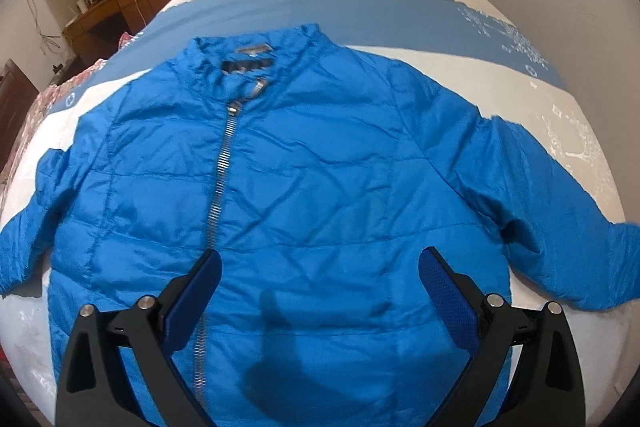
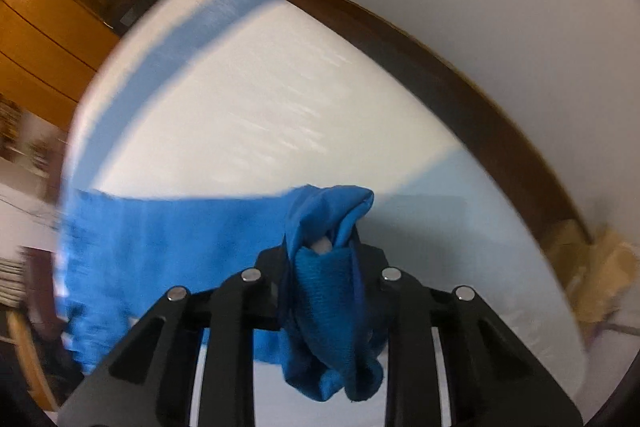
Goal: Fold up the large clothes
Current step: 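Fold the held sleeve across the jacket body, then open the right tool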
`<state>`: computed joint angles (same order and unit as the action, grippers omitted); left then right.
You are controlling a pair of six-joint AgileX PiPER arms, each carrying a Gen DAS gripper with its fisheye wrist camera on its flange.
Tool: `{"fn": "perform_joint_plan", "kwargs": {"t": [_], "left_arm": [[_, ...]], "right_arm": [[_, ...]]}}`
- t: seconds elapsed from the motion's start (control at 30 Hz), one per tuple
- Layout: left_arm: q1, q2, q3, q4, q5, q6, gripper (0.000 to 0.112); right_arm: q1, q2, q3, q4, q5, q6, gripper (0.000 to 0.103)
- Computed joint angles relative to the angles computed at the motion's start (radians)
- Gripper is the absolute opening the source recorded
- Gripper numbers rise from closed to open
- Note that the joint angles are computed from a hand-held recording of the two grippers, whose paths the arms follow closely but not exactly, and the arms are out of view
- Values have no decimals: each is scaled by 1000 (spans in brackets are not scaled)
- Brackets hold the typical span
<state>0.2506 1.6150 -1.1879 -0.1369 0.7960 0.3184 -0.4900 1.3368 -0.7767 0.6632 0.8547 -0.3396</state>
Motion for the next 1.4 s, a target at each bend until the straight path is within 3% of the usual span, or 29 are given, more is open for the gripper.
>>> {"fn": "perform_joint_plan", "kwargs": {"t": [0.17,0.37,0.5,0.77,0.83,0.93,1.0,1.03,1.17,1.4], "left_arm": [[93,24,-85,-54,65,106,99],[198,51,-169,-79,105,214,99],[274,86,-222,-104,142,279,99],[397,167,-320,-142,192,362,99],[416,188,-346,-152,209,374,99],[440,216,-380,-178,243,405,99],[447,229,-396,-194,264,420,99],[450,236,-404,-204,276,429,99],[441,263,-434,-247,331,437,99],[330,305,-420,-242,348,406,99]], "right_arm": [[251,-8,-162,25,42,108,22],[704,285,-519,-80,-34,384,22],[829,548,-867,-136,40,478,22],[997,888,-1367,-254,211,639,23],[1013,951,-1464,-230,255,642,30],[1005,980,-1493,-47,237,533,39],[988,953,-1427,115,221,397,56],[987,933,-1400,136,215,362,56],[999,836,-1284,-13,176,392,55],[946,708,-1013,-129,89,461,54]]}}
